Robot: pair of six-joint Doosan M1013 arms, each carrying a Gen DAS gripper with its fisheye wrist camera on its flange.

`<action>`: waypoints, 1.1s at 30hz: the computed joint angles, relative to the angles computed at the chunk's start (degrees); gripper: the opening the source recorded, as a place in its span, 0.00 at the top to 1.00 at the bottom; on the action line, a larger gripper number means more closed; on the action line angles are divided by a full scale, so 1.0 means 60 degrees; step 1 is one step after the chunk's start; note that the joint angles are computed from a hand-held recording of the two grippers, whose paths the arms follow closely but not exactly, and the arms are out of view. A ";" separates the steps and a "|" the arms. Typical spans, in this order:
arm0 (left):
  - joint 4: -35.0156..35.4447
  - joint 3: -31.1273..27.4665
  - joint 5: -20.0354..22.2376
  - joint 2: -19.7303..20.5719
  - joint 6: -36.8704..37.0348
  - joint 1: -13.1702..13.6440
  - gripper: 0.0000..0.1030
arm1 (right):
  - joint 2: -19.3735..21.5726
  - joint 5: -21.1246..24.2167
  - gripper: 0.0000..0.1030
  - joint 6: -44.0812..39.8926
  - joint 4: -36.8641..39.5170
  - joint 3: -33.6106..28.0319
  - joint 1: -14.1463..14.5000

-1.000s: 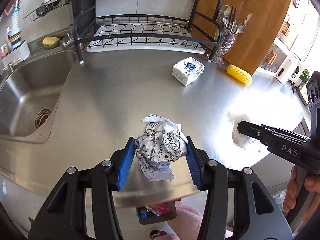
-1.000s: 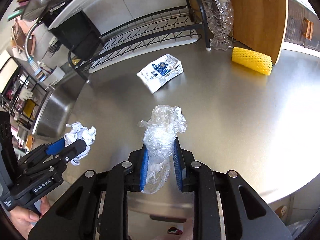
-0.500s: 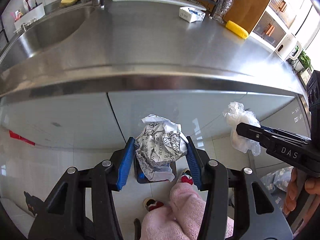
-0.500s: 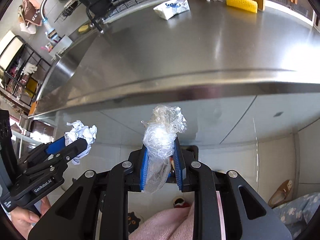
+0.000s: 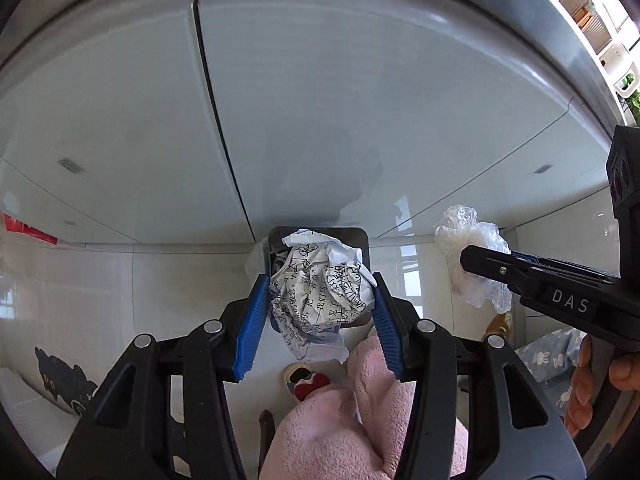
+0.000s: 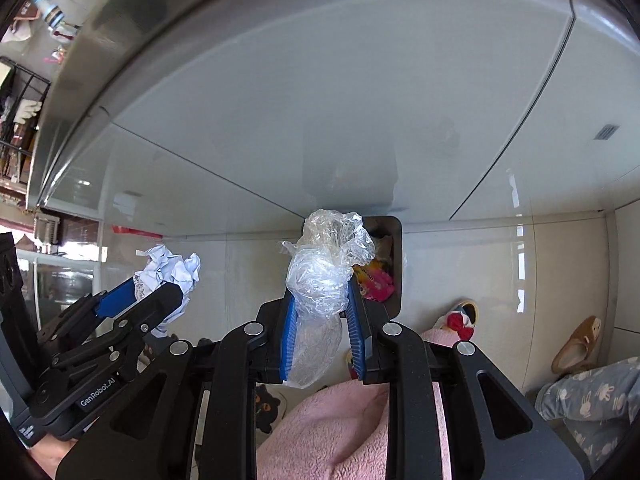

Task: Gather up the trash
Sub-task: 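Carry the foil ball and plastic wrap down over the trash bin, then open both grippers to drop the foil ball and wrap into the bin, then raise both tools back up to the counter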

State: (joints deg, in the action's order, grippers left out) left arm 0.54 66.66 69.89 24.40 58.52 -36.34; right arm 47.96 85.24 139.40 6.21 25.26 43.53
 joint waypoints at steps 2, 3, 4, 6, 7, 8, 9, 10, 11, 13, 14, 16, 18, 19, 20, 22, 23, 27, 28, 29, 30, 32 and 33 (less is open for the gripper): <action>-0.0113 0.0142 0.0000 0.0129 -0.0016 0.0038 0.54 | 0.0133 -0.0054 0.77 -0.0017 0.0132 0.0069 -0.0048; -0.0182 0.0209 -0.0031 0.0195 -0.0011 0.0065 0.54 | 0.0217 -0.0024 0.77 -0.0043 0.0144 0.0077 -0.0062; -0.0223 0.0280 -0.0073 0.0262 0.0002 0.0086 0.54 | 0.0284 -0.0068 0.77 -0.0060 0.0218 0.0093 -0.0089; -0.0353 0.0431 -0.0179 0.0352 0.0077 0.0122 0.54 | 0.0398 -0.0174 0.77 -0.0049 0.0341 0.0144 -0.0138; -0.0458 0.0486 -0.0241 0.0410 0.0177 0.0145 0.54 | 0.0460 -0.0195 0.77 -0.0025 0.0409 0.0160 -0.0164; -0.0513 0.0525 -0.0259 0.0448 0.0249 0.0145 0.54 | 0.0517 -0.0224 0.77 0.0013 0.0508 0.0157 -0.0191; -0.0598 0.0535 -0.0259 0.0516 0.0359 0.0160 0.54 | 0.0544 -0.0281 0.77 0.0056 0.0623 0.0210 -0.0221; -0.0710 0.0539 -0.0239 0.0583 0.0463 0.0180 0.54 | 0.0490 -0.0391 0.77 0.0072 0.0742 0.0414 -0.0258; -0.0789 0.0553 -0.0224 0.0625 0.0526 0.0186 0.54 | 0.0513 -0.0429 0.77 0.0093 0.0848 0.0463 -0.0289; -0.0910 0.0456 -0.0119 0.0779 0.0635 0.0202 0.53 | 0.0581 -0.0473 0.76 0.0171 0.1019 0.0530 -0.0319; -0.1001 0.0380 -0.0039 0.0870 0.0714 0.0238 0.53 | 0.0655 -0.0414 0.76 0.0225 0.1101 0.0480 -0.0341; -0.1118 0.0252 0.0089 0.1011 0.0789 0.0234 0.53 | 0.0723 -0.0408 0.75 0.0394 0.1294 0.0531 -0.0386; -0.1210 0.0154 0.0187 0.1108 0.0910 0.0253 0.52 | 0.0755 -0.0404 0.75 0.0518 0.1448 0.0602 -0.0426; -0.1232 0.0126 0.0219 0.1135 0.0952 0.0262 0.50 | 0.0756 -0.0444 0.75 0.0567 0.1494 0.0638 -0.0434; -0.1241 0.0120 0.0237 0.1148 0.1002 0.0276 0.49 | 0.0747 -0.0506 0.74 0.0565 0.1558 0.0685 -0.0449; -0.1171 0.0092 0.0337 0.1157 0.1043 0.0295 0.44 | 0.0725 -0.0606 0.67 0.0502 0.1627 0.0786 -0.0474; -0.1134 -0.0007 0.0387 0.1234 0.1013 0.0286 0.43 | 0.0740 -0.0623 0.63 0.0542 0.1608 0.0767 -0.0470; -0.1006 -0.0191 0.0553 0.1257 0.0891 0.0297 0.29 | 0.0747 -0.0717 0.41 0.0726 0.1514 0.0722 -0.0487; -0.0962 -0.0215 0.0577 0.1246 0.0857 0.0295 0.23 | 0.0779 -0.0660 0.41 0.0728 0.1482 0.0629 -0.0490; -0.0939 -0.0208 0.0594 0.1225 0.0827 0.0289 0.21 | 0.0817 -0.0607 0.41 0.0727 0.1457 0.0537 -0.0488; -0.0894 -0.0224 0.0638 0.1218 0.0794 0.0277 0.17 | 0.0851 -0.0554 0.41 0.0722 0.1439 0.0452 -0.0488; -0.0775 -0.0277 0.0724 0.1178 0.0797 0.0260 0.15 | 0.0866 -0.0463 0.38 0.0728 0.1366 0.0341 -0.0484; -0.0712 -0.0334 0.0797 0.1167 0.0807 0.0248 0.13 | 0.0882 -0.0404 0.34 0.0740 0.1320 0.0266 -0.0478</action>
State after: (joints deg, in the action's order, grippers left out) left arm -3.73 64.65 74.67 31.40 63.36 -34.85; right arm 53.25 82.82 143.83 14.13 26.85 40.66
